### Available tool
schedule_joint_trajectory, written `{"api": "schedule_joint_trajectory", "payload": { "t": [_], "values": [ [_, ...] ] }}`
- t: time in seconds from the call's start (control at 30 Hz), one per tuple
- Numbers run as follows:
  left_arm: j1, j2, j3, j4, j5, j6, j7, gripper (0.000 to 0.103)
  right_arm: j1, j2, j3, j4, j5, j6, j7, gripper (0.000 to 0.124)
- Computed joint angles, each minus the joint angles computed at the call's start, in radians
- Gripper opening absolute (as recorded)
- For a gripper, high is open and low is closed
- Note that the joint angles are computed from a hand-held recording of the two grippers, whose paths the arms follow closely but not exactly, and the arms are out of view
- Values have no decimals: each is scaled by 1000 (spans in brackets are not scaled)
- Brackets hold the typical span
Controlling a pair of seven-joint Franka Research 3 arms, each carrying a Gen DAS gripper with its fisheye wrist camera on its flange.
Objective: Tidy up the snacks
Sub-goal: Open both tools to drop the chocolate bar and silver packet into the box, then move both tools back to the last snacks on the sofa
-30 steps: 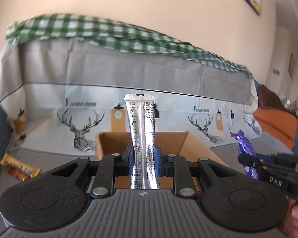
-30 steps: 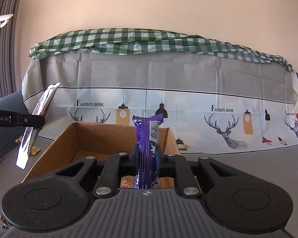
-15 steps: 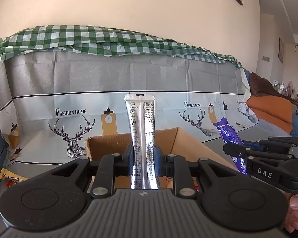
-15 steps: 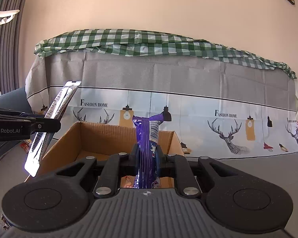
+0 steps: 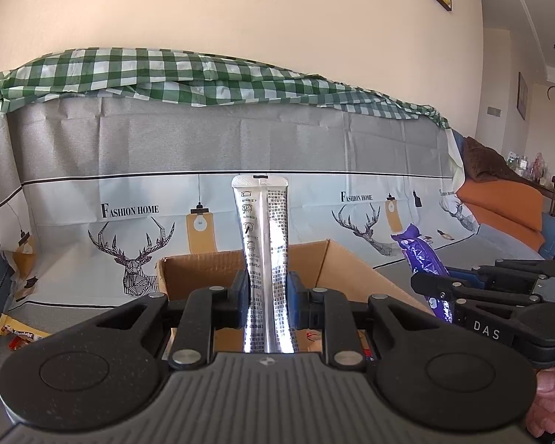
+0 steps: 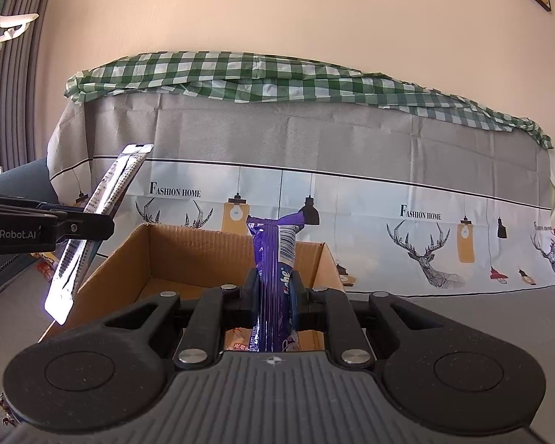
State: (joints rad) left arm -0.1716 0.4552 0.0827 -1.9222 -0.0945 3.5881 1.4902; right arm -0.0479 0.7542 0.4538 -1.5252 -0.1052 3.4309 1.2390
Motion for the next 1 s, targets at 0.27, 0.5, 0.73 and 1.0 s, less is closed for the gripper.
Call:
{"api": "schedule_joint_trajectory", "payload": {
  "t": [0.27,0.5,0.73,1.0],
  "values": [
    [6,1,-5,2,7,1,-5,23,3,-4,-4,-5,-1,5,2,16],
    [96,-1,-83,5,116,-22,-76,30,18,-10,-24,-16,-1,32,9,20],
    [-6,2,12,-1,74,-7,-31,72,89,-22,-115,-16,36,61,36,75],
    [58,1,-47,-6,40,0,-64,82,174,-23,-208,2,105,77,31,82]
  ]
}}
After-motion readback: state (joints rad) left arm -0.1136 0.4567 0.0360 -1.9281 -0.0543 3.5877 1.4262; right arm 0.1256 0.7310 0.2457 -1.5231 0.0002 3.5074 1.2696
